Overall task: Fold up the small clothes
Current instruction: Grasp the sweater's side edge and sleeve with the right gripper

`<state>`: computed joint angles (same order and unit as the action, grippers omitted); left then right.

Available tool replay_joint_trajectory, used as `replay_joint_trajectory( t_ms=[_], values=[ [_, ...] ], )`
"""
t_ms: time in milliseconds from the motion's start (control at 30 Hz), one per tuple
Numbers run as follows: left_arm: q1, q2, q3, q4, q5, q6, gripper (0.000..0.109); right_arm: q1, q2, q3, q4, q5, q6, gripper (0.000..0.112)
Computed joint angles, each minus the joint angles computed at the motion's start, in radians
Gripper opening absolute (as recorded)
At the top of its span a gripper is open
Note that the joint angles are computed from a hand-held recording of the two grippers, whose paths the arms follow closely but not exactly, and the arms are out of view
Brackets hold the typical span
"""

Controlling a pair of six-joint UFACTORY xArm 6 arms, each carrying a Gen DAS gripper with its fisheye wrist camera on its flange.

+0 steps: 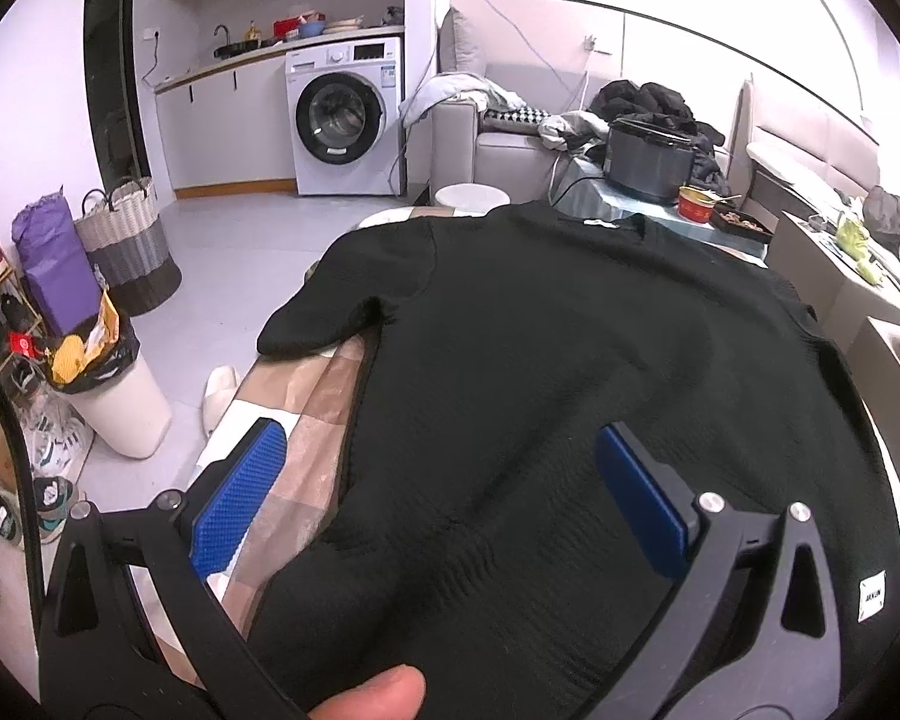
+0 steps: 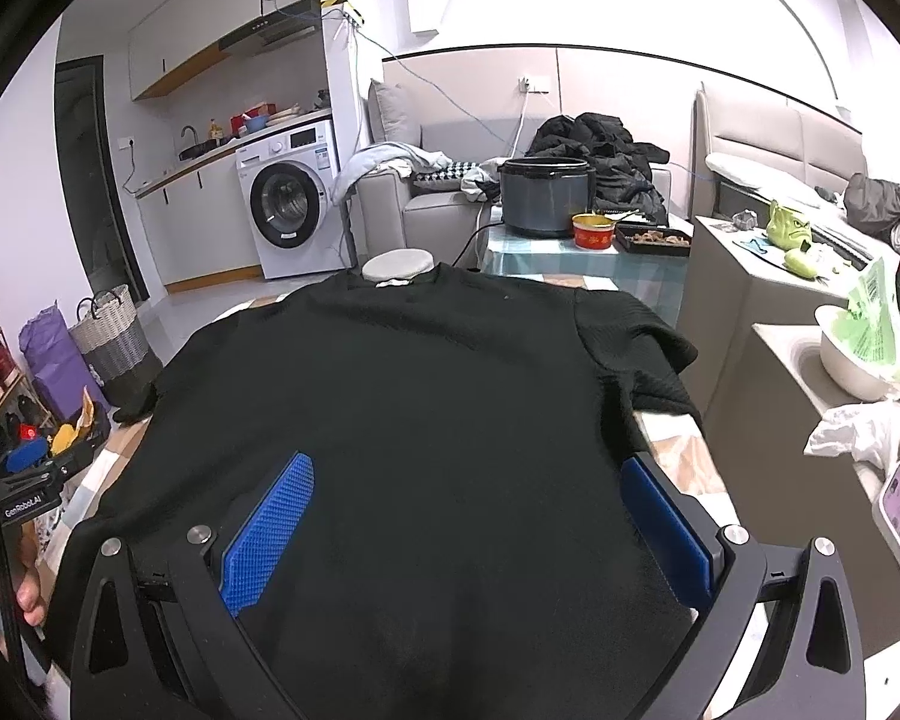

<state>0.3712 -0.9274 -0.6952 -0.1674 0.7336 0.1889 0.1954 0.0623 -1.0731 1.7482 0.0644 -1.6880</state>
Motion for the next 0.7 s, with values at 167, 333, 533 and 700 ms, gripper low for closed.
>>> replay_joint_trajectory(
  t_ms=[167,333,533,700],
  values=[
    [-0.011,0.072,-0.035,-0.033,-0.018,0.010,0.102,-0.049,0.020,-0.039,0.010,0.062,-0.004,0.103],
    [-0.064,0.156,-0.077,-0.067,-0.057,0.042,0.102,-0.106,0.119,-0.117,-0.365,0.103,0.408,0.103],
    [-0.150,0.274,-0.141,-0.049,-0.103,0.009,0.102,-0.218,0.302,-0.318,-0.722,0.251,0.897,0.102],
    [-0.210,0.373,-0.194,-0.053,-0.126,0.004,0.102,-0.310,0.529,-0.607,-0.885,0.460,1.253,0.091]
  ],
)
